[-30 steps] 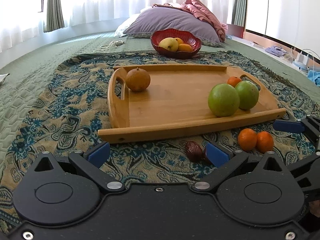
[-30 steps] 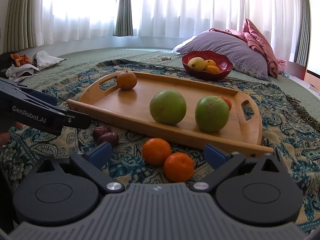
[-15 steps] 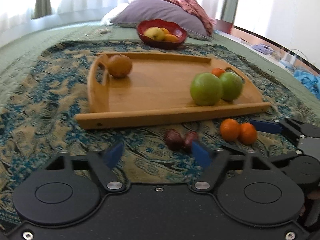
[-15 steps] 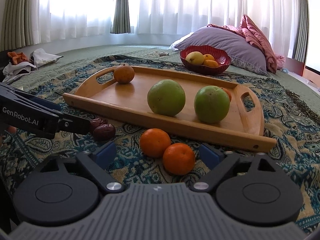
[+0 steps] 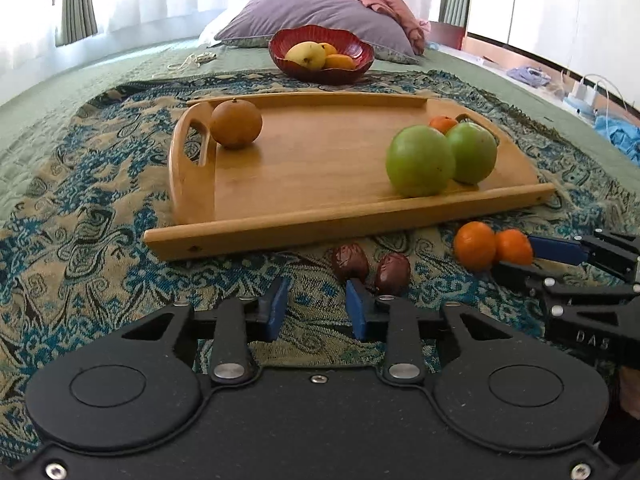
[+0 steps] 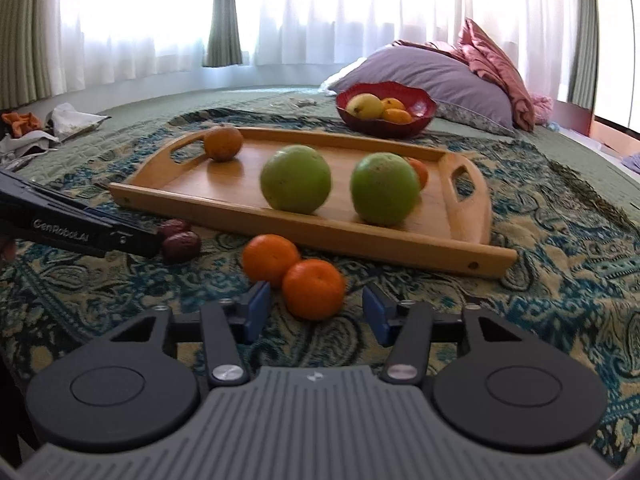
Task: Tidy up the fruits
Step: 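Grasp a dark red date with the left tool while the right tool grasps a tangerine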
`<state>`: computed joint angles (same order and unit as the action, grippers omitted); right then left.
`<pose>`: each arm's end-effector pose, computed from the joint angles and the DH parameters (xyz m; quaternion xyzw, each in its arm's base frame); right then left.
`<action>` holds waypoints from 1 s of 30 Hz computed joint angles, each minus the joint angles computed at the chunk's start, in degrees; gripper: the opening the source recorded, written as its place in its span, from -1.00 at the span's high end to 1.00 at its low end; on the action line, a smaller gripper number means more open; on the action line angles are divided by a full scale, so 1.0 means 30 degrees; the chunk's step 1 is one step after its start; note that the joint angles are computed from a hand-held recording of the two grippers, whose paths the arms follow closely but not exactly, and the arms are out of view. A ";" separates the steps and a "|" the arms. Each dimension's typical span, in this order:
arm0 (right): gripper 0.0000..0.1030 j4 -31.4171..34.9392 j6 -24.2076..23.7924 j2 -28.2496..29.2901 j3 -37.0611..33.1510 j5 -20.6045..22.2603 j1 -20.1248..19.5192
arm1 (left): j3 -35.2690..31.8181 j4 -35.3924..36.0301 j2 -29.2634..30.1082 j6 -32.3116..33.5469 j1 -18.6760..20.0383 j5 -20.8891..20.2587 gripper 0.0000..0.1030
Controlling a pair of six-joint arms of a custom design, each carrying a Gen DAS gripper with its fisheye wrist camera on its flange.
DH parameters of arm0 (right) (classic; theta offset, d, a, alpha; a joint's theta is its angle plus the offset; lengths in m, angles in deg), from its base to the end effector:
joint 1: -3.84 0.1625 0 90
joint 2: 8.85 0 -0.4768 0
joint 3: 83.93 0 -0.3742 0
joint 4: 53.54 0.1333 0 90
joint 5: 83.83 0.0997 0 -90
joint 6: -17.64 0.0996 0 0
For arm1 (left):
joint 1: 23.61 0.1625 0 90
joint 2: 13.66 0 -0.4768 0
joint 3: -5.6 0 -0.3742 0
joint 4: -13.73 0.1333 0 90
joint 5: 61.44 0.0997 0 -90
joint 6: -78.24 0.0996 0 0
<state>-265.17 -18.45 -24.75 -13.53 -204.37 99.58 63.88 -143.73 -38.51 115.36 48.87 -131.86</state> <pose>0.1617 -0.7814 0.0470 0.1509 -0.8029 0.4573 0.3514 -0.1060 -0.8894 0.1347 0.3883 0.8600 -0.2565 0.2093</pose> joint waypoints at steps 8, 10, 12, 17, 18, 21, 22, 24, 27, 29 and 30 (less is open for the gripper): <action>0.04 0.0792 0.0529 0.0409 -0.1081 -0.0503 0.0056 | -0.0472 -0.0444 0.0567 -0.0177 -0.0071 -0.0023 0.38; 0.08 0.1100 0.0675 0.0555 -0.1457 -0.0663 0.0073 | -0.0558 -0.0572 0.0672 -0.0283 -0.0064 -0.0050 0.38; 0.09 0.1270 0.0887 0.0702 -0.1787 -0.0768 0.0065 | -0.0595 -0.0634 0.0705 -0.0385 -0.0051 -0.0133 0.48; 0.19 0.0745 0.0718 0.0875 -0.1833 -0.0615 -0.0002 | 0.0042 -0.1769 0.0531 0.0033 -0.0022 -0.0337 0.67; 0.26 0.0534 0.0693 0.0886 -0.1766 -0.0499 -0.0021 | 0.0263 -0.2071 0.0473 0.0238 -0.0028 -0.0352 0.71; 0.28 -0.0078 0.0405 0.0890 -0.1563 -0.0208 -0.0006 | 0.0982 -0.3001 0.0246 0.1106 -0.0048 -0.0416 0.80; 0.28 -0.0154 0.0346 0.0884 -0.1540 -0.0239 0.0030 | 0.1136 -0.3147 0.0173 0.1291 -0.0048 -0.0522 0.82; 0.28 -0.0298 0.0219 0.0890 -0.1541 -0.0316 0.0100 | 0.1299 -0.3311 0.0070 0.1315 -0.0050 -0.0719 0.83; 0.28 -0.0618 0.0233 0.0895 -0.1536 -0.0426 0.0161 | 0.1159 -0.3088 0.0061 0.1013 -0.0055 -0.0775 0.83; 0.28 -0.0517 0.0572 0.0865 -0.1593 -0.0559 0.0165 | 0.0812 -0.2552 0.0158 0.0489 -0.0028 -0.0745 0.81; 0.28 -0.0406 0.0841 0.0844 -0.1629 -0.0646 0.0152 | 0.0654 -0.2331 0.0210 0.0283 -0.0013 -0.0745 0.78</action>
